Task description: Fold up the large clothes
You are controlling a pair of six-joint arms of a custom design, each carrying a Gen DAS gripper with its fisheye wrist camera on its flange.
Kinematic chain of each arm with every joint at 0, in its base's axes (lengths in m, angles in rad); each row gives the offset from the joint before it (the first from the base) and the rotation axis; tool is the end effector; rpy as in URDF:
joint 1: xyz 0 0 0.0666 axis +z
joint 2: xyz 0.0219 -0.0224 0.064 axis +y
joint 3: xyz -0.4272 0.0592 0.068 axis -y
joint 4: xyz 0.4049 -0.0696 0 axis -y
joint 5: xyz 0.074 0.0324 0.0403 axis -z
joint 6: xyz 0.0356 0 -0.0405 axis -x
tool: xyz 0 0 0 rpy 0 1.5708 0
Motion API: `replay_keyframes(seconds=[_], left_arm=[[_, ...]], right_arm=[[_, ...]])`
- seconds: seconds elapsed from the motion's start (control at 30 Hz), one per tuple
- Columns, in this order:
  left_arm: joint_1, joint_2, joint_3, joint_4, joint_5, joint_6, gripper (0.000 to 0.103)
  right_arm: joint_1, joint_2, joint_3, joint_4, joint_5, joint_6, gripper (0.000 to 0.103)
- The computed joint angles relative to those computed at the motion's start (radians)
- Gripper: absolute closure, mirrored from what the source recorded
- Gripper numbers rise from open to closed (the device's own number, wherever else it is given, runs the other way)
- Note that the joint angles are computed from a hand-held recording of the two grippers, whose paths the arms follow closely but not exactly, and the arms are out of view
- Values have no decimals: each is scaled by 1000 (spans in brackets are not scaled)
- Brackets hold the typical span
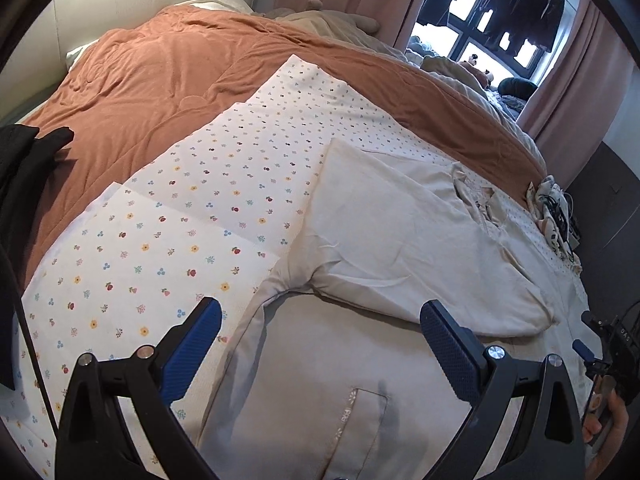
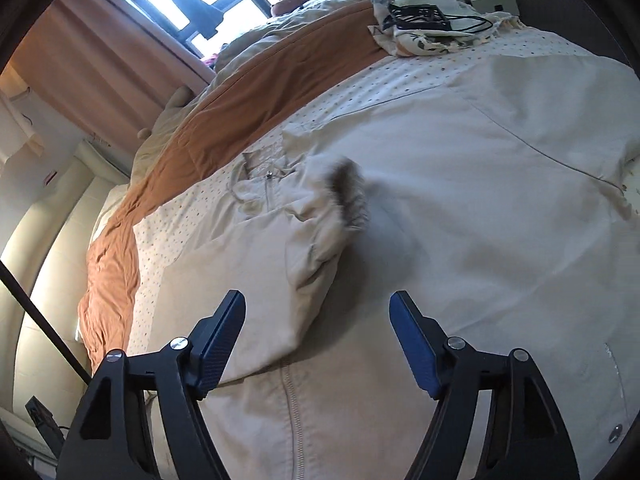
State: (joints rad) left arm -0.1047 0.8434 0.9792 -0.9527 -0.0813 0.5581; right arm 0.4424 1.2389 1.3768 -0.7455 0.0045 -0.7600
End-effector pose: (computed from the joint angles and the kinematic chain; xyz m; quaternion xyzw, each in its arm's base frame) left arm 0.2634 -0.0252 0.4698 -0.2234 0.9019 -0.0839 0.3601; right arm 0.3960 0.1870 0.5496 0.1412 0.8749 0.2604 0.3831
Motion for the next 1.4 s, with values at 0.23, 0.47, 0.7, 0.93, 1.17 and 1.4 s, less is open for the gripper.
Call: replay_keyframes(seconds=[0.23,0.47,0.7,0.93,1.17,1.4], left_arm=[[30,47,-27,13,28,-55,33],[38,114,-33,-13,-18,-78,53],[96,138,-30,-39,-54,-68,54],[102,81,20,-110,-32,27,54],[-20,9,88,-108,-112,136,10],[-234,34,180,-98,-194,165,0]], right_arm=[[-43,95,54,-46,-111,-8,60],[-60,176,101,-45,-140,21,78],[-73,223,155,-53,-128,63,78],[-53,155,117,-18,-109,45,20],[-40,40,31,18,-41,3,19],[-7,-70,-24,12,65,18,19]])
